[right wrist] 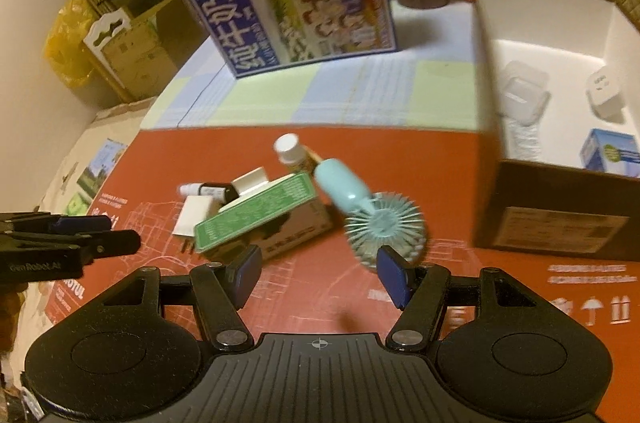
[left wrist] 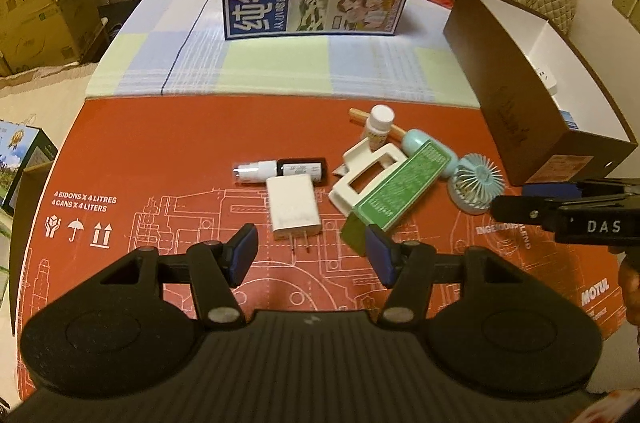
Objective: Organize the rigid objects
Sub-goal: 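Grasp the white charger with the left tool while the right tool grasps the green box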
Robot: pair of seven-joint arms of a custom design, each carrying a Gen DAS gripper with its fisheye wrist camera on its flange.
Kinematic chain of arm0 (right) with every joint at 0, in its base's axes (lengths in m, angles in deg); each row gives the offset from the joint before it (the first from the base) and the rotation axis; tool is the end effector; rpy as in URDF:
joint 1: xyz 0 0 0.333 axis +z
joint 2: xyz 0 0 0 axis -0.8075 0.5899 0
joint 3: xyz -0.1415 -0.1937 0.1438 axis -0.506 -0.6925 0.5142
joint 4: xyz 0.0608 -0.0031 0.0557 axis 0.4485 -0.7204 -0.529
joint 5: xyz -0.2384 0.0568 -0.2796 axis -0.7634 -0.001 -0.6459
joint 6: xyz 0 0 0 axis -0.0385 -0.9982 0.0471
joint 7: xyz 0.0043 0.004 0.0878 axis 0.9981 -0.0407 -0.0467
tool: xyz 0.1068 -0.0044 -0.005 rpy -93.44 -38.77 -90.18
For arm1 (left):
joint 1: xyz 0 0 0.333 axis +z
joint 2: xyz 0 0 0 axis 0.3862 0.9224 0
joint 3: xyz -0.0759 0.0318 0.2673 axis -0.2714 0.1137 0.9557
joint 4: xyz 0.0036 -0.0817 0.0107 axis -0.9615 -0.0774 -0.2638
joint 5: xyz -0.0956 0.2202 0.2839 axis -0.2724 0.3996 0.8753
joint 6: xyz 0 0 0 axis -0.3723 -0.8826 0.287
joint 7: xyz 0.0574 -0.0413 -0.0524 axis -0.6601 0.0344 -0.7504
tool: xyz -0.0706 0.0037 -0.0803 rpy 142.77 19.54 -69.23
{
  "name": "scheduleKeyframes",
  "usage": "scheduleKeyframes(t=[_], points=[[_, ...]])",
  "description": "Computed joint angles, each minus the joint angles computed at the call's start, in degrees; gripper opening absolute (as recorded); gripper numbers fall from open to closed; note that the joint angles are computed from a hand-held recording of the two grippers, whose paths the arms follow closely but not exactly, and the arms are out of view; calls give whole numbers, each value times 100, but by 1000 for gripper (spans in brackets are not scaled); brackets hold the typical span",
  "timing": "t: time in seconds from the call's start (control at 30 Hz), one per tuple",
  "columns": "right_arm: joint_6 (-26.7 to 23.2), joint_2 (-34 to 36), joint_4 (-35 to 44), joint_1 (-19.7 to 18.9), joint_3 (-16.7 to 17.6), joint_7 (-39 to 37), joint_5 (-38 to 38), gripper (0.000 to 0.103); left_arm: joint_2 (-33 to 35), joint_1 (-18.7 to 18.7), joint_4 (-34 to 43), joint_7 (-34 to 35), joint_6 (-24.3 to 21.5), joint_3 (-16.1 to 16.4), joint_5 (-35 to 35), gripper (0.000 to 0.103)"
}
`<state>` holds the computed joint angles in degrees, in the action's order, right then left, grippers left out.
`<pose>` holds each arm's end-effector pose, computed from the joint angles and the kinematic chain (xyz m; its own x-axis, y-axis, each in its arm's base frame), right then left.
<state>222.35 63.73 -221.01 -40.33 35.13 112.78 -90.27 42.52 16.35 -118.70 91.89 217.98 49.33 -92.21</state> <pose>0.5050 0.1544 0.3468 -0.2654 -0.8965 -0.3548 -0.7182 0.4293 -0.5476 0.6279 -0.2047 0.3501 -0.5980 -0.7949 0.1022 -0.6969 0.4527 -0.5563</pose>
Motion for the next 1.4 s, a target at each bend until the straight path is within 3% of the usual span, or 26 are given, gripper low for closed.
scheduleKeyframes(t=[0.27,0.4,0.6,0.9,1.13,1.4], points=[[-239,794,775,-211,775,-1495,2235,61,461,-18,520,-185,-334,157,319,55],[-603,1155,1313,75,646,-1554,2709,61,699,23,813,-147,-495,162,422,55],[-1186,1523,1998,621,160,-779,2628,61,1066,100,1330,30,-817,115,484,55],[-1868,1998,2749,614,166,66,2826,61,1579,109,2109,242,-1294,68,498,55],[-2623,2134,3142,755,106,-200,2246,59,2026,-32,2798,200,-1737,99,611,55],[-2841,2054,3033,738,144,-588,1857,43,2554,-294,3572,-107,-2087,194,889,55]])
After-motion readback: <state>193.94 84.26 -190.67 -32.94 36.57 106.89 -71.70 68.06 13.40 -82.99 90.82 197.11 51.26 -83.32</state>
